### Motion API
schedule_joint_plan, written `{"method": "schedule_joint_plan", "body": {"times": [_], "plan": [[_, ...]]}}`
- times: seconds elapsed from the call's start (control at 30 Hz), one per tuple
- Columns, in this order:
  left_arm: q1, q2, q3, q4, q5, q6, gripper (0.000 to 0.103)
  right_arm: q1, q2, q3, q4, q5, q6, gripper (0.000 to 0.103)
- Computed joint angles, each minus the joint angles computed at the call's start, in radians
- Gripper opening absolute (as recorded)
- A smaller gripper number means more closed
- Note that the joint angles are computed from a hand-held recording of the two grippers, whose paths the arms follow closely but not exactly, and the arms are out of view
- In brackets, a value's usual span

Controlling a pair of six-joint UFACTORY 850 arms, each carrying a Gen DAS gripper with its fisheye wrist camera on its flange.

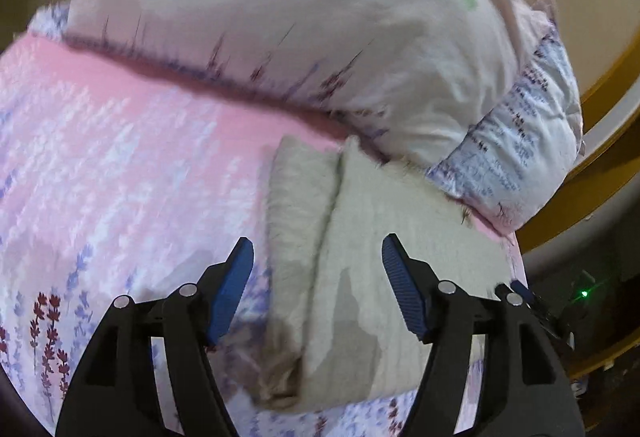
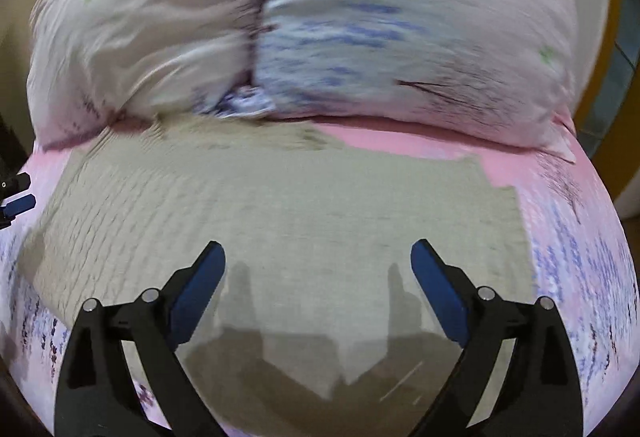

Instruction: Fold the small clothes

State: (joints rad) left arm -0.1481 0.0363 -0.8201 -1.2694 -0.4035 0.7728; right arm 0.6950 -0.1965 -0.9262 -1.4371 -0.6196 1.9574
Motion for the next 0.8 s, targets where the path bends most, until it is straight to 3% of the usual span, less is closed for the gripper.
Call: {"method": "schedule_joint_plan", "body": {"times": [0.1,0.3,0.47,0.53,0.7,0.8], "plan": [[0.014,-0.037,-0.008,0.008,-0.074,-0.011,0.067,0.017,-0.055,-0.048,0.034,-0.014,-0.028,0.094],[0.007,-0.060,-0.006,-0.095,-0.128,0.076,0.067,0.019,-0.082,-0.070,0.057,-0.047,-0.042,0.095],[-0.015,-0.070,0.003,-0.229,-0.108,0.161,0.065,0.008,-0.090,-0.063,0.051,-0.036,-0.009,0.101],[-0.016,-0.079,0.004,-0.261,-0.123,0.173,0.056,0.006,-0.088,-0.055,0.037,-0.029,0.014,0.101],[-0.025,-0.092,0.002,-0.301,-0.134,0.188,0.047,0.007,-0.094,-0.060,0.040,-0.033,0.010,0.101],[-0.029,-0.107,-0.007,-0.317,-0.156,0.180,0.037,0.002,-0.093,-0.058,0.027,-0.024,0.019,0.101]]}}
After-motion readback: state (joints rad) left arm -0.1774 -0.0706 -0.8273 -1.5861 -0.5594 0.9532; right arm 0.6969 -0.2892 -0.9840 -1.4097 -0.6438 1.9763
